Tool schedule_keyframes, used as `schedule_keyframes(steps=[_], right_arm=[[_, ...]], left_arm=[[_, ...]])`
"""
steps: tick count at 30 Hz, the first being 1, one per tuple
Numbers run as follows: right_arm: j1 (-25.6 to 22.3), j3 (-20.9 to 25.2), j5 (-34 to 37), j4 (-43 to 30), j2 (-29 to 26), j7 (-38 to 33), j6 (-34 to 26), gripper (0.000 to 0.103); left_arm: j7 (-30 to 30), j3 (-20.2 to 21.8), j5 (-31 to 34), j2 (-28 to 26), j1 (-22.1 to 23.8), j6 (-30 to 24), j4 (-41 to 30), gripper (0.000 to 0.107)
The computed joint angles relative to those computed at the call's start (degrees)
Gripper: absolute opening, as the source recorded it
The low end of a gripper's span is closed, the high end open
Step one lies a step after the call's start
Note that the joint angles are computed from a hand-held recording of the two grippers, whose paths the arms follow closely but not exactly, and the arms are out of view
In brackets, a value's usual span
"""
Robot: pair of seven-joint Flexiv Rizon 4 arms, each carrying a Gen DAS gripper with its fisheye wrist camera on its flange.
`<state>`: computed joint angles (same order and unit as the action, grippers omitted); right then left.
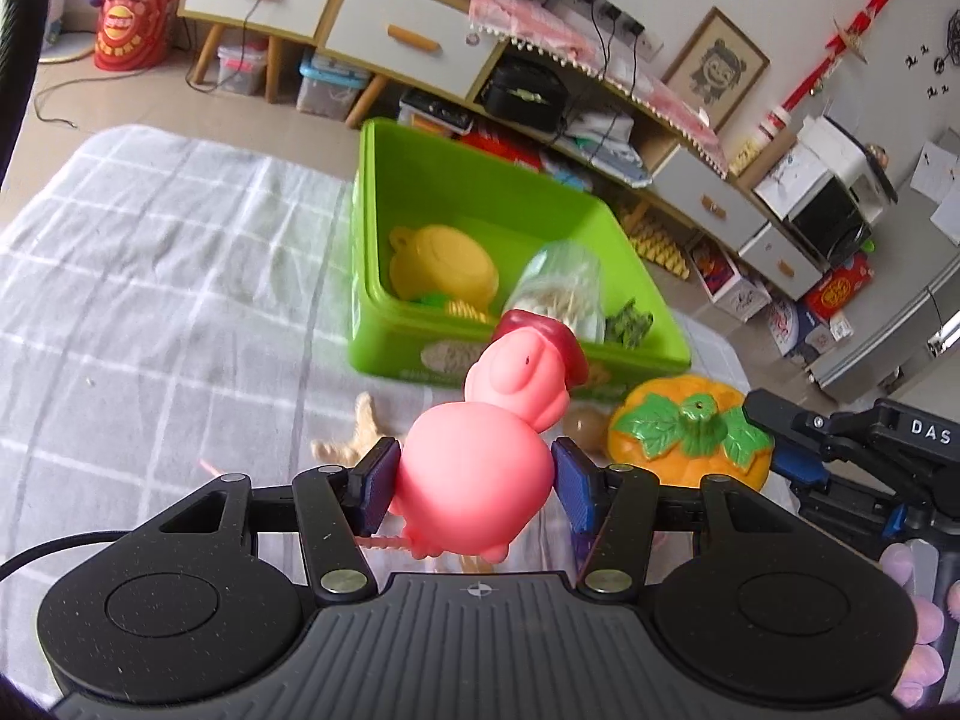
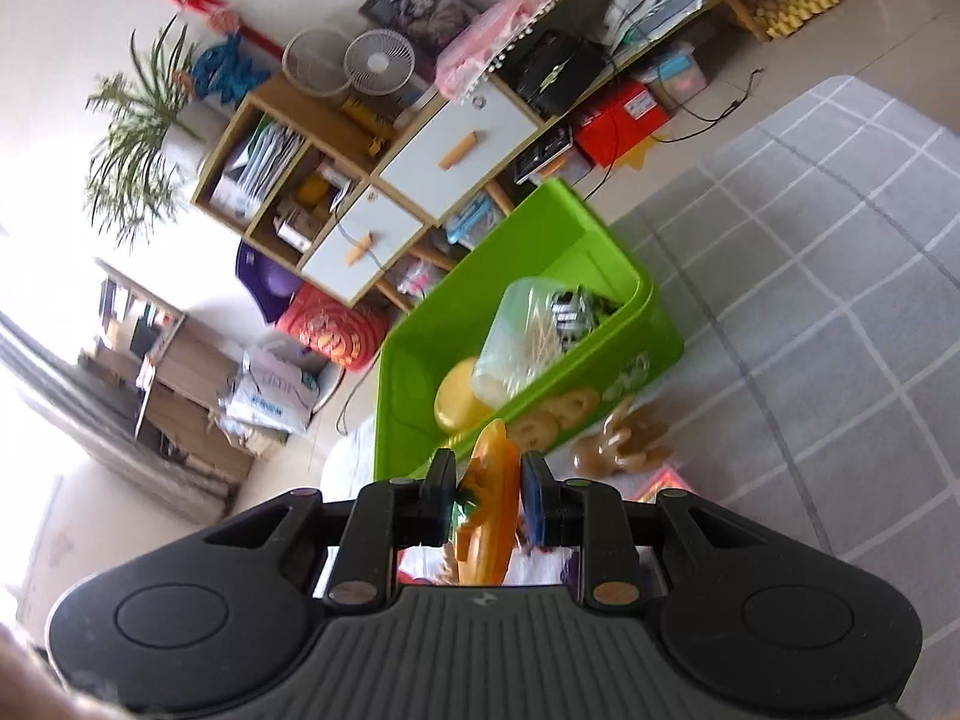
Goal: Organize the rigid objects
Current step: 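Carry the pink pig and orange-yellow toy into the green bin and release both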
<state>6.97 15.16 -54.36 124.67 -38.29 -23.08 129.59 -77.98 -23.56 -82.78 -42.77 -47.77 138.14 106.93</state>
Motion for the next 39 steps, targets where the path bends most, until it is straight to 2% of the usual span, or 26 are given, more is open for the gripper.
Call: schedule_keyframes(steps=[4, 10, 13, 17, 21, 29, 33, 39], right_arm=[[0.12, 0.14, -0.33, -2.17, -0.43, 1.74, -1.34, 0.009], [2.19, -0.05, 2.40, -5.53, -0.64, 0.25, -3.31, 0.009], [2.99, 0.02, 3.91, -8.29, -0.84, -0.16, -5.91, 0.009], [3.86, 0.32, 6.94, -12.24, -1.28, -1.38, -10.43, 0.009], [7.27, -1.40, 13.16, -16.36, -1.98, -5.47, -14.48, 0.009], [13.50, -5.46, 19.85, -24.15, -5.12, -14.32, -21.11, 0.009], [16.90, -8.09, 22.26, -26.53, -6.43, -18.99, -22.81, 0.009], [21.70, -11.61, 25.85, -28.53, -7.66, -25.53, -24.17, 0.009]], left_arm=[[0.82, 0.13, -1.06, 0.56, 0.90, 0.13, -0.59, 0.059], [3.68, 0.10, -1.69, 0.30, 3.14, -0.20, -3.70, 0.059], [8.43, -0.50, -3.40, -0.75, 4.31, 0.20, -7.08, 0.059], [18.77, -3.22, -7.50, -3.88, 6.48, 3.00, -14.07, 0.059], [25.74, -5.89, -8.89, -7.12, 8.74, 5.37, -19.64, 0.059], [36.63, -9.84, -9.69, -12.58, 11.49, 9.11, -28.68, 0.059], [42.30, -11.39, -9.76, -15.18, 12.00, 11.29, -33.17, 0.059], [47.17, -12.34, -8.21, -18.46, 11.78, 13.56, -38.09, 0.059]])
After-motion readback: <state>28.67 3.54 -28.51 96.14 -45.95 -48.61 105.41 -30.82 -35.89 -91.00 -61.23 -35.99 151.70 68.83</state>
